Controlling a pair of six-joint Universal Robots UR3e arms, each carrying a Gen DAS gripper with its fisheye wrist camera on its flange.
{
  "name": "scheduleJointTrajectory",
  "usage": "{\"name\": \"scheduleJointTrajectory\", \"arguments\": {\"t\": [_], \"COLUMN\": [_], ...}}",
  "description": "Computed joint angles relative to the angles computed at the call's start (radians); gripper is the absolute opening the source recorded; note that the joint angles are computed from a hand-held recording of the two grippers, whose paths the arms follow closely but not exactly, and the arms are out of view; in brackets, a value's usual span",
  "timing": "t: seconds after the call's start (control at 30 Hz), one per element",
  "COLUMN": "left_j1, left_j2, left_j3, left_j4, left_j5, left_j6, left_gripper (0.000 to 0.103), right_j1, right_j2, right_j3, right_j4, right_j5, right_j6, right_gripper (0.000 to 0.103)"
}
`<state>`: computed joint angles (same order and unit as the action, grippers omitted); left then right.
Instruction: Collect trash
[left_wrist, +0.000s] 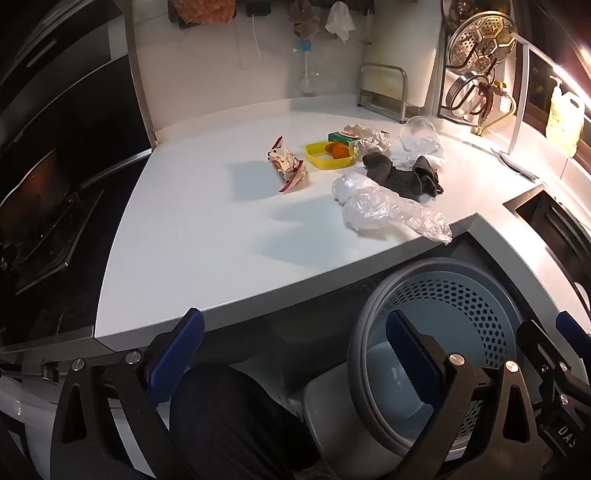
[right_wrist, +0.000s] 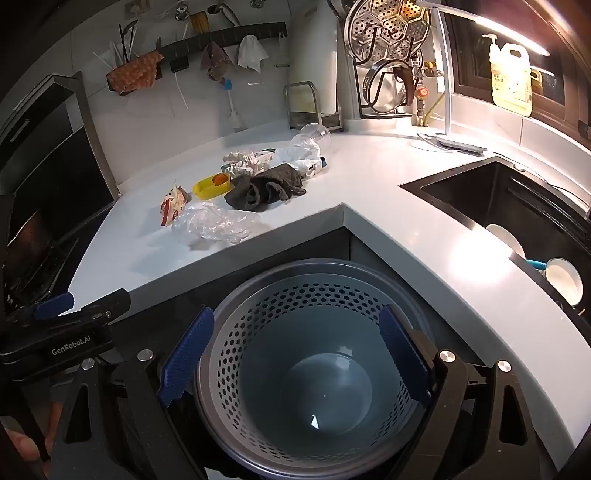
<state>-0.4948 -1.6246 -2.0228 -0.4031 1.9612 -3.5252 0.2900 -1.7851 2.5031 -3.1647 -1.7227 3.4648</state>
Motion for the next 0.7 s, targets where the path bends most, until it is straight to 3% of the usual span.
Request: {"name": "scheduleJointTrajectory", "arguments": {"t": [0.7], "left_j1": [-0.009], "left_j2": [-0.009], "left_j3": [-0.007], "left_j4": [0.03], "left_j5": [0.02], "left_j6": [0.005], "left_gripper": [0.097], "right_j1": [0.012], "right_j2": [-0.001], "right_j3": [-0.002], "right_j4": [0.003], "right_j5": [-0.005], "right_j6": [0.006], "right_gripper": [0.087]}}
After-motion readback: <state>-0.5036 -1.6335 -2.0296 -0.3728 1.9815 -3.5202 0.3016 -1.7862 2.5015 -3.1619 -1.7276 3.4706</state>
